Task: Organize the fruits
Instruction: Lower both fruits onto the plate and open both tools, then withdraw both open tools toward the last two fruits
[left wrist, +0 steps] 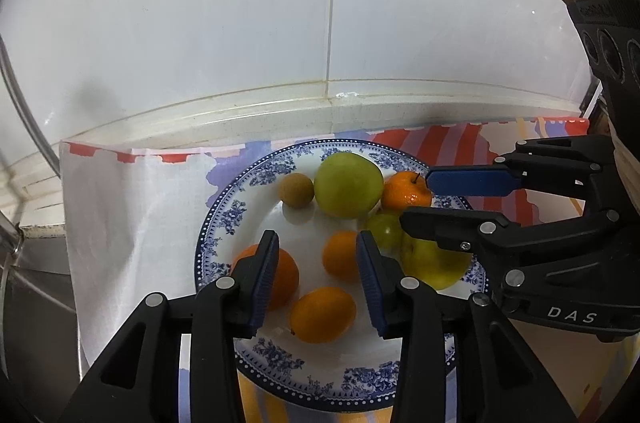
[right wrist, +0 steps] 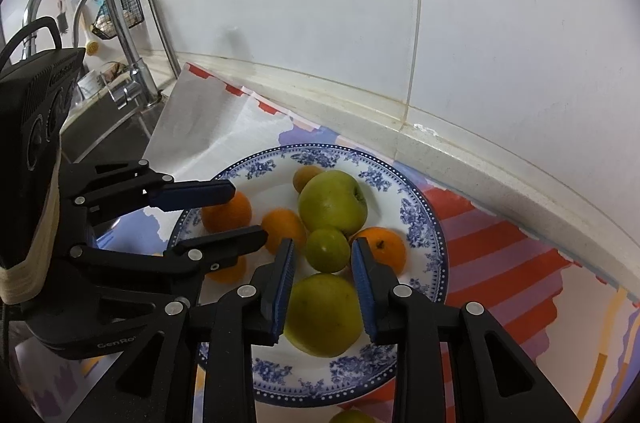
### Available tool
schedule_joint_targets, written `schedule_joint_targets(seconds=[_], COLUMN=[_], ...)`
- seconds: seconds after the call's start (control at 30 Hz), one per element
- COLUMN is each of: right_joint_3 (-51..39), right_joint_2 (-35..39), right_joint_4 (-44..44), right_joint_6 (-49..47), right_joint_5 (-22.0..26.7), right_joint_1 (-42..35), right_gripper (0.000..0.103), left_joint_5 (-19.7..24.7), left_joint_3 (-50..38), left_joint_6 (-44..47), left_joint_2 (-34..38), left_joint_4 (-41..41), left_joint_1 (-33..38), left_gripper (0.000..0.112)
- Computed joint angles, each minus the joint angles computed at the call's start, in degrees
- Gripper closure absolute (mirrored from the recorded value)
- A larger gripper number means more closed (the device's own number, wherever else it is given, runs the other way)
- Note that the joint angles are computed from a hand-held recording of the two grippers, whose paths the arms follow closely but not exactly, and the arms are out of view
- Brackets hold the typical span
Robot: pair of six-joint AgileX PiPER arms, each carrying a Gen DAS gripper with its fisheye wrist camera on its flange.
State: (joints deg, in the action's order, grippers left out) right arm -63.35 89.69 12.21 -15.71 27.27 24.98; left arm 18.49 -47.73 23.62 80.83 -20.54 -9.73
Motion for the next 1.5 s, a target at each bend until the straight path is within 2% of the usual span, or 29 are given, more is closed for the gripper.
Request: schedule_joint_targets(seconds=[0.1,0.3,0.5,0.6,0.67,0.83,0.9,1.03,1.13,1.3,1.5], right_joint_3=[0.46,3.11,5.94,7.23,8.25,10.36,11.37,14.3,16.75,21.72,26.11], right_joint_2=[-0.73,-4.83,-11.73,-15.33,-18.22,-24.17,-26.31,-29.53,-31.12,-32.4,-30.18], right_joint_4=[-0.66,-2.72,-6.99,-9.49,-11.42,-13.95,-14.63,-15.07,-14.82,-10.1,-2.47], right_joint_6=[0.71,2.95,7.9,10.78,12.77,15.92,16.52,16.67,15.56,10.18,3.09], right_joint_5=[-0.06,-0.9,-0.98,-1.23,-1.04,-0.45,0.13,0.65,1.48,2.64,2.16], right_joint_1=[0.2,0.63,1.17,1.19,1.06,-0.01,-0.57,-1.55,-2.45,-4.75,-7.33], right_gripper=[0.071,0.071,0.07,0.062,0.061,0.052,0.052,0.052,0.052,0.052,0.052], left_joint_5=[-1.38,-1.39,0.82,2.57,3.59,7.22,10.59,17.6,20.26,21.8,19.19], left_joint_3=[1.44,3.93,5.39,5.39,5.51,6.38,7.17,9.11,10.82,13.6,16.24], left_joint_6=[-2.52,-16.59,-34.56,-45.0,-50.76,-66.62,-76.5,-89.8,-94.53,-98.89,-100.54], left_joint_2=[-1.69,-7.81,-15.56,-18.3,-20.27,-24.1,-25.37,-26.06,-25.62,-23.86,-21.72], left_joint_4=[1.82,13.97,29.15,38.56,43.69,56.99,65.67,77.99,81.7,84.15,84.19], left_joint_1=[-0.31,-3.13,-8.23,-11.77,-14.43,-21.89,-27.11,-36.54,-40.4,-44.4,-44.38], left_gripper=[0.073,0.069,0.061,0.055,0.053,0.044,0.042,0.036,0.035,0.034,0.034])
